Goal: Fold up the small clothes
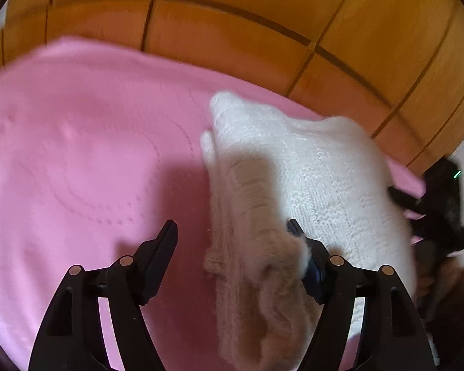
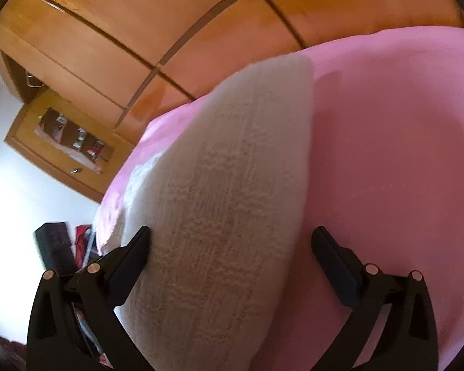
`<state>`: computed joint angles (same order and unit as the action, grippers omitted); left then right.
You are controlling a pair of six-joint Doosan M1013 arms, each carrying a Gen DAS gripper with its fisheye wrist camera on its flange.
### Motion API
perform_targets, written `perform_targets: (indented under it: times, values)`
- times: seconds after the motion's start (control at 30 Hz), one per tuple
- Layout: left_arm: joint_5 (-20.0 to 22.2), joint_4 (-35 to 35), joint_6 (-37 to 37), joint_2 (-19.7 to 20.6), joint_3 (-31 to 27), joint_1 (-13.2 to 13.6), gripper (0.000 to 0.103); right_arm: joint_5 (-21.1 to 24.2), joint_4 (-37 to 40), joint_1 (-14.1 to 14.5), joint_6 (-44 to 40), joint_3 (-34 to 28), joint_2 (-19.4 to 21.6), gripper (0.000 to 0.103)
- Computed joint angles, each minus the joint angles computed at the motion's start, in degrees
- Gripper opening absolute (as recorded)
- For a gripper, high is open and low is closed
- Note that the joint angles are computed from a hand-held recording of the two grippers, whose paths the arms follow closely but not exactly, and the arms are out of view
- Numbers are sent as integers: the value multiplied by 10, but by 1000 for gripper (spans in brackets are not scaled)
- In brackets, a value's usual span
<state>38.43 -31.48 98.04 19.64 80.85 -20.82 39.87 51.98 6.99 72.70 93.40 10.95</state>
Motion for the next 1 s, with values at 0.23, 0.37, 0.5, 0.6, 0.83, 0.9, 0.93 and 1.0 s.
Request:
perform_targets:
  times: [0.23,0.37,0.5,0.6,0.83,0.9,0.93,1.0]
  values:
    - [106,-324,183,36,10,51,48,42,-14,12,-20,-27,22,97]
    - [117,-388,228,32,26,58,38,41,-12,17,-11,-31,20,67]
    - [124,-439,264,21,39,63,35,43,16,23,-56,-46,17,55]
    - [117,-451,289,4,46,65,35,65,58,31,-118,-72,20,54]
    - [58,-501,351,-52,73,100,35,135,128,59,-219,-189,76,54]
    - [24,-492,357,-68,77,109,35,162,150,65,-227,-230,105,55]
    - [6,-480,352,-73,78,112,35,171,151,68,-221,-249,120,55]
    - [-17,-444,318,-75,80,116,35,181,120,76,-182,-288,155,56]
